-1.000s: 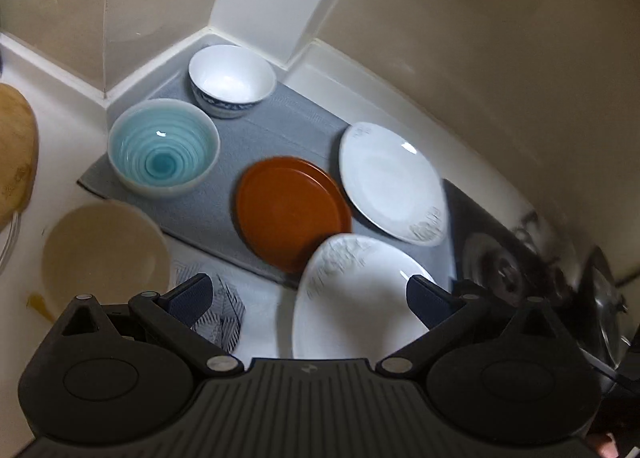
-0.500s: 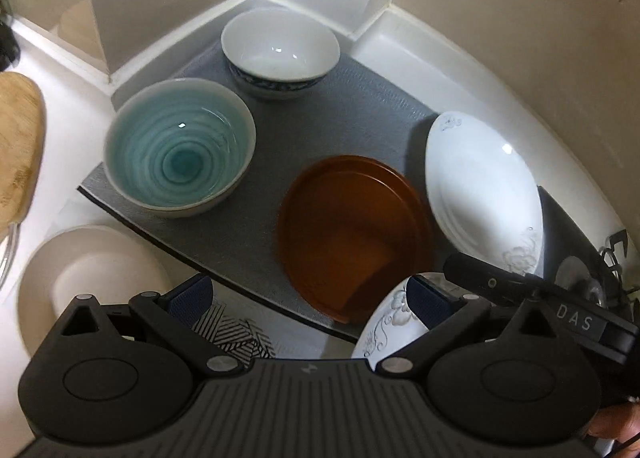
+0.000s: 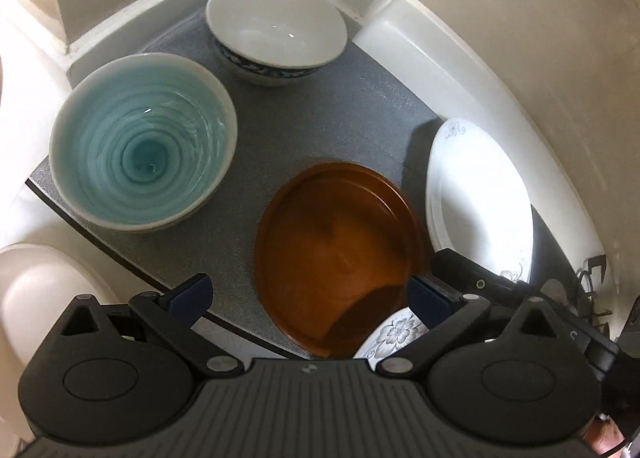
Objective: Organize plates and bowls
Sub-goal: 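Move both grippers down to the rim of the terracotta-brown plate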
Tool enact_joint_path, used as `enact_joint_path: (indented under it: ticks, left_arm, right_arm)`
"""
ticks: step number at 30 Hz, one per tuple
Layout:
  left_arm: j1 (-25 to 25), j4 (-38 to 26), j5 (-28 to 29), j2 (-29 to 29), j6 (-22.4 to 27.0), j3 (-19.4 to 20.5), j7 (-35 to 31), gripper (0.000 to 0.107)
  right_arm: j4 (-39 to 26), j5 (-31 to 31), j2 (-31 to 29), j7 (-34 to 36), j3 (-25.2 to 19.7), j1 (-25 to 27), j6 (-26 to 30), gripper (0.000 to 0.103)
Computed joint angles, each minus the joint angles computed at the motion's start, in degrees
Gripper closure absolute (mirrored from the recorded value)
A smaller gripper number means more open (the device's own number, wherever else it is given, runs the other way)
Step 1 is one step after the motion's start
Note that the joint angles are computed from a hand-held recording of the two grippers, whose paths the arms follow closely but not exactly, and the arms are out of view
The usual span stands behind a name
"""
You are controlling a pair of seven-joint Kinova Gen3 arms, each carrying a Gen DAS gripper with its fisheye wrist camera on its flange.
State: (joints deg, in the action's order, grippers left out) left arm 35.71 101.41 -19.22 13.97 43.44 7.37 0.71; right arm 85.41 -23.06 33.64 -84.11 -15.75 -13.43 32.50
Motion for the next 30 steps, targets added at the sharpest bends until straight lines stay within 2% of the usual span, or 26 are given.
enact_joint_path:
  ticks: [3, 6, 10, 13, 20, 24, 26, 28, 29, 30]
  left_arm:
    - [-1.6, 2.0, 2.8, -0.8, -2.6, 0.2, -0.8, 0.005]
    - [-2.9, 4.7, 4.4, -2.2, -6.2, 0.3, -1.9, 0.005]
    - [-3.6, 5.5, 5.2, -2.5, -6.7, 0.3, -2.5, 0.005]
    - [-4.2, 6.0, 5.7, -2.3, -8.0, 0.2, -3.1, 0.005]
    - [-2.8, 4.4, 2.9, -0.9, -6.8, -0.7, -2.4, 0.008]
    - [-3.7, 4.0, 5.0, 0.0, -6.7, -0.4, -4.4, 0.028]
    - [-3.6, 3.5, 5.5, 0.6, -6.1, -0.5, -4.8, 0.044]
    - [-3.7, 2.8, 6.1, 1.5, -5.3, -0.7, -5.3, 0.058]
    - [-3.7, 2.0, 6.3, 2.0, -4.1, -0.7, -5.1, 0.058]
    - [-3.1, 1.1, 5.7, 2.7, -2.3, -1.0, -4.0, 0.067]
  right_arm:
    - [-1.3, 0.5, 0.5, 0.0, 0.3, -0.5, 1.3, 0.01]
    - [-2.2, -1.4, 1.0, 0.7, -1.0, 1.1, 3.7, 0.013]
    - [-1.6, -3.5, 1.2, 3.6, -2.2, 2.4, 4.6, 0.014]
    - [-2.4, -3.6, 1.6, 4.2, -1.4, 1.6, 4.9, 0.02]
    - [-4.8, -1.2, 3.1, 2.0, 1.0, -1.9, 5.8, 0.035]
    - [-5.4, 3.2, 3.6, -1.8, 4.0, -5.5, 5.2, 0.038]
    - [-5.8, 5.2, 4.2, -2.6, 3.6, -5.8, 5.1, 0.044]
    - [-5.2, 5.8, 4.1, -1.8, 3.4, -6.1, 3.6, 0.055]
    - [-5.2, 6.2, 4.2, -1.6, 3.3, -6.1, 3.4, 0.067]
    - [-5.2, 6.7, 4.2, -1.8, 3.3, -6.4, 3.2, 0.074]
